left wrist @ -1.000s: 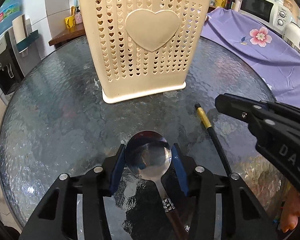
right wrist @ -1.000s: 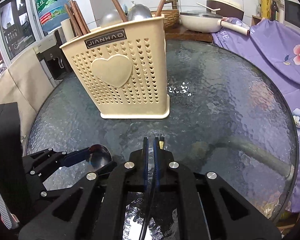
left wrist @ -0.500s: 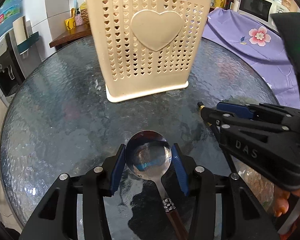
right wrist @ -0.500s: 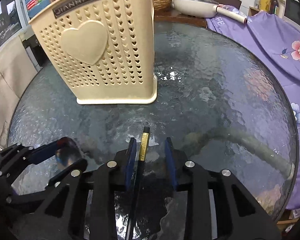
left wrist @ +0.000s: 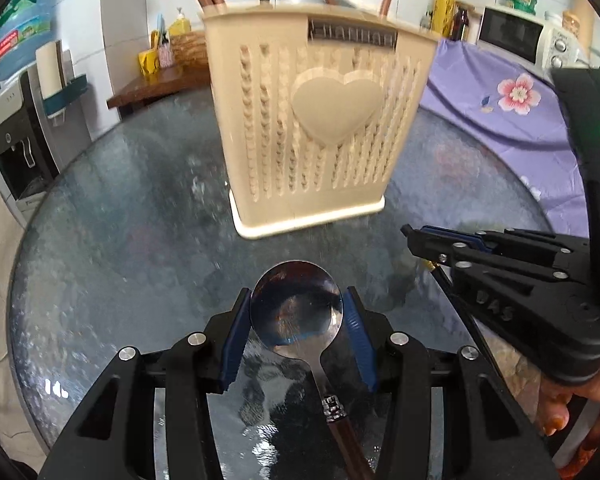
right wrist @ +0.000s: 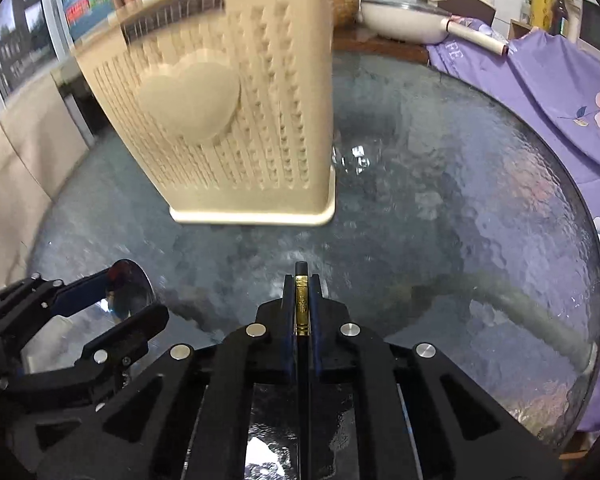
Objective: Organize utensils
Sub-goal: 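Lift the spoon with the left gripper while the right gripper lifts the black chopstick over the caddy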
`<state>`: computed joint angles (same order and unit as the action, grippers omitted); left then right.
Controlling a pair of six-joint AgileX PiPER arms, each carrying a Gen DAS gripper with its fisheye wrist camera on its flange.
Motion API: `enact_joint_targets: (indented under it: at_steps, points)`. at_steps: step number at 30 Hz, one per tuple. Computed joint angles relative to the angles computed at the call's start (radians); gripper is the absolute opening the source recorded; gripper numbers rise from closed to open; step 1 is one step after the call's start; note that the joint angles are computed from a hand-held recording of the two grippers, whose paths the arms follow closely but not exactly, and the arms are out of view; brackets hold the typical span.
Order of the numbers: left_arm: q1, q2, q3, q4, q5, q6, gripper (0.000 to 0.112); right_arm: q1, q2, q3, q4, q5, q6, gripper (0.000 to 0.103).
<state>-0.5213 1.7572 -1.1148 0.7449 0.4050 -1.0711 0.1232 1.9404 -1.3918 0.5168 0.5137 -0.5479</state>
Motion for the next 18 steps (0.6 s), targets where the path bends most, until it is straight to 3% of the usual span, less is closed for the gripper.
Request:
enact_joint_targets:
  at_steps: [7,11,18]
  points:
    - [0.031,-0.117,0.038,0.034,-0.055,-0.008,0.045,-0.116,-0.127,0.035,0.417,0.118,-0.349,0.008]
    - [0.023,-0.189,0.062,0.149,-0.067,-0.115,0.045,-0.165,-0.211,0.064,0.556,0.174,-0.477,0.008]
    - [0.026,-0.238,0.056,0.166,-0.085,-0.109,0.045,-0.221,-0.337,0.118,0.692,0.244,-0.613,0.007]
